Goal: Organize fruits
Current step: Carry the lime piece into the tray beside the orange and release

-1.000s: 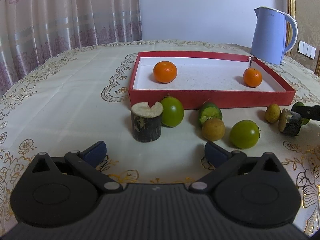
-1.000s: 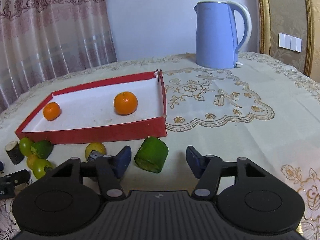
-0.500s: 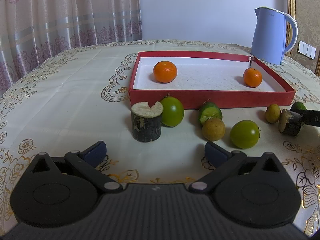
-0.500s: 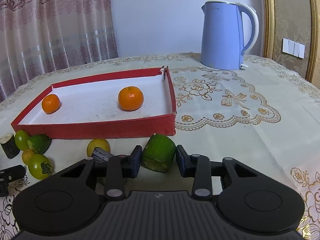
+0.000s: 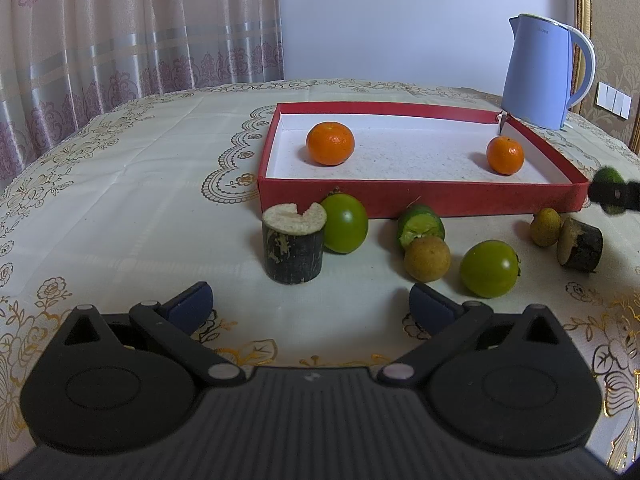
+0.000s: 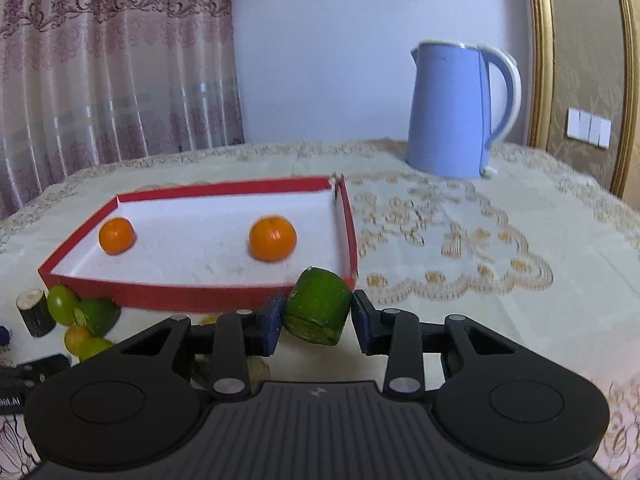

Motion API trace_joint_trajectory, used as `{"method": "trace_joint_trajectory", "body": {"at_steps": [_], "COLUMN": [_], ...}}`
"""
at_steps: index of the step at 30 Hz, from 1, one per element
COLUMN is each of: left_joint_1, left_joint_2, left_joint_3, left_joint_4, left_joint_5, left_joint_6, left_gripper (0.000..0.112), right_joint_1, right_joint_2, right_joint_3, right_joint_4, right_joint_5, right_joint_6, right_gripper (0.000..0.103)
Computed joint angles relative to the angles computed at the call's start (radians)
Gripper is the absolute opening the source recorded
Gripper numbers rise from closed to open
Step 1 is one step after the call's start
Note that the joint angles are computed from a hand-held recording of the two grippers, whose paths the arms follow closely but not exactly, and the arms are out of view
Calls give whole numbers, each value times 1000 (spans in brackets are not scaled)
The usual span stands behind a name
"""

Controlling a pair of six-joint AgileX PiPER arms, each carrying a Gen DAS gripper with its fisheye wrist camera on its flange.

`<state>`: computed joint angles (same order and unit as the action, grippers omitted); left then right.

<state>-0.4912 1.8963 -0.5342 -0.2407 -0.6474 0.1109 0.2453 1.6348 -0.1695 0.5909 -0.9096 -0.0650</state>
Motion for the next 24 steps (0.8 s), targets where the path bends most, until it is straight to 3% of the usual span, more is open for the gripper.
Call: {"method": "trace_joint_trajectory", "body": {"at_steps": [8, 24], "left_joint_1": [0, 1], "left_joint_2": [0, -1], "left_joint_3": [0, 0], "left_joint_4": [1, 2], "left_joint_5": [0, 1], "left_joint_6": [0, -1], "left_gripper": [103, 103], "right_joint_1": [-39, -105], "right_joint_2": [-9, 172], "right_joint_3": [-123, -369], "right_joint_4": [12, 46], "right_joint_5": [92, 290], "right_joint_6": [-140, -278], "right_gripper": [35, 35]}}
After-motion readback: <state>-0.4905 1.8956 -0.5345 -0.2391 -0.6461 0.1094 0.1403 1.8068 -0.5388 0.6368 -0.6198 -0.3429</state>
